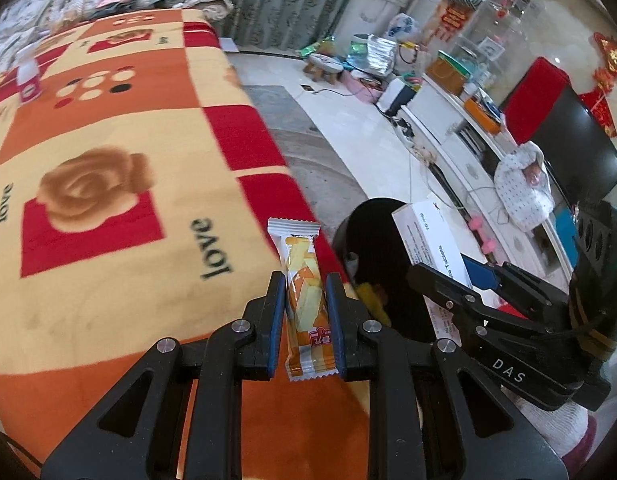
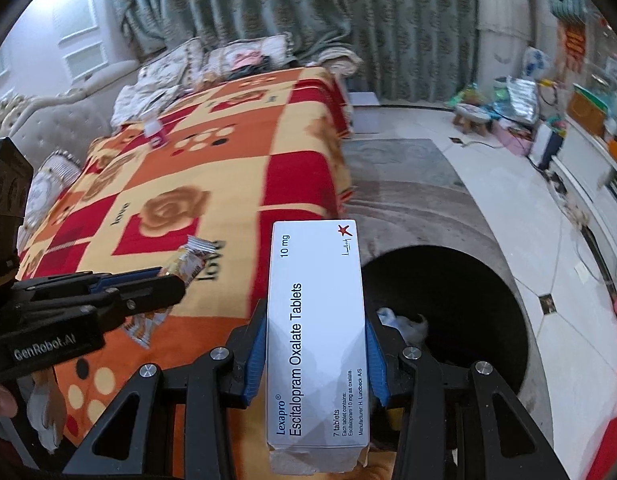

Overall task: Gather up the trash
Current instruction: 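Carry the wrapper and Lexapro box over the black bin with both tools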

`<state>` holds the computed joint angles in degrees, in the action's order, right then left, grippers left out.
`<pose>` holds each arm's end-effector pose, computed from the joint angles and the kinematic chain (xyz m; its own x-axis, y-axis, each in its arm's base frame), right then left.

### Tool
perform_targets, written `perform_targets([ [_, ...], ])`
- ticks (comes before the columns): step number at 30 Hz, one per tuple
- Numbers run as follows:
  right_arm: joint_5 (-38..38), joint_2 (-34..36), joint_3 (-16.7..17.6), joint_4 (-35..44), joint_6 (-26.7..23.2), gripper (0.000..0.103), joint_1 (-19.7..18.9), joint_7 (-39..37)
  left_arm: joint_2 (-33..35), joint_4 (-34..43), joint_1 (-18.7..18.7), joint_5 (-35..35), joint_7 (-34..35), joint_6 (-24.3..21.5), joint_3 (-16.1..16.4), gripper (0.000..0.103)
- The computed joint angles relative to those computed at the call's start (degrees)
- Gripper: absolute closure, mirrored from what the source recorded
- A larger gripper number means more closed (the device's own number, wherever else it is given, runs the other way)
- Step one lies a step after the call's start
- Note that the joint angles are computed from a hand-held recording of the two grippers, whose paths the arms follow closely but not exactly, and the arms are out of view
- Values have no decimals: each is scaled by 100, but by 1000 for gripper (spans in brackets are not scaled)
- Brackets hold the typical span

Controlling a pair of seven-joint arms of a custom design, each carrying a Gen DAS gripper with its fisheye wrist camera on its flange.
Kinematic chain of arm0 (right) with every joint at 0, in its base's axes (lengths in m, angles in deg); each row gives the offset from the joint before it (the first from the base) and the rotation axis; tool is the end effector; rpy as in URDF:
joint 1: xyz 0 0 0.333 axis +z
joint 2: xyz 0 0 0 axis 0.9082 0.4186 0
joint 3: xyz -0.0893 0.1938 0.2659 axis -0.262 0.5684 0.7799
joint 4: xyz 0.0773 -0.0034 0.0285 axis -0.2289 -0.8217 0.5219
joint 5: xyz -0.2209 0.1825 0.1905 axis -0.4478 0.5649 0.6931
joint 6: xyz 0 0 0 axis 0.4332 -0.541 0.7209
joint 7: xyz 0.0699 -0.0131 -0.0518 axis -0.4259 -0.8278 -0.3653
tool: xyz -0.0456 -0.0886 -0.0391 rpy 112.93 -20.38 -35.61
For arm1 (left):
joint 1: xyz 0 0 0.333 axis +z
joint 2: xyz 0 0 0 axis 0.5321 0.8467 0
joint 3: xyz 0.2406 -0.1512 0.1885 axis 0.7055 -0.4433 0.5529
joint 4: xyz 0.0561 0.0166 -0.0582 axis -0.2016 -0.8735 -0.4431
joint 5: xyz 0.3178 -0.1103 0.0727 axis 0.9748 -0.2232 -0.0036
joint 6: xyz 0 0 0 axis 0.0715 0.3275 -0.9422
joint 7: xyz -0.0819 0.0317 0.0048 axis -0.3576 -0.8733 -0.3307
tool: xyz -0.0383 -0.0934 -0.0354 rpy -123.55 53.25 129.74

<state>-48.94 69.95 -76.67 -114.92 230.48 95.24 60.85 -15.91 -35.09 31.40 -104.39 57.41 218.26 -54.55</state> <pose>0.6573 0.1645 0.3939 -0.1456 -0.9822 -0.1186 -0.7402 0.1877 -0.6456 0.7133 -0.2083 0.4412 -0.5718 -0.7468 0.3395 -0.7704 0.3467 -0.5350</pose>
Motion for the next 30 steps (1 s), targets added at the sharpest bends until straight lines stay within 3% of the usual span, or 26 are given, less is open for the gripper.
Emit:
perform_targets([
  [10, 198, -256, -269, -648, 315, 62, -3, 112, 291, 512, -378, 251, -116, -269, 0, 85],
  [30, 636, -340, -439, -957, 440, 62, -3, -43, 498, 853, -724, 545, -152, -431, 21, 85],
])
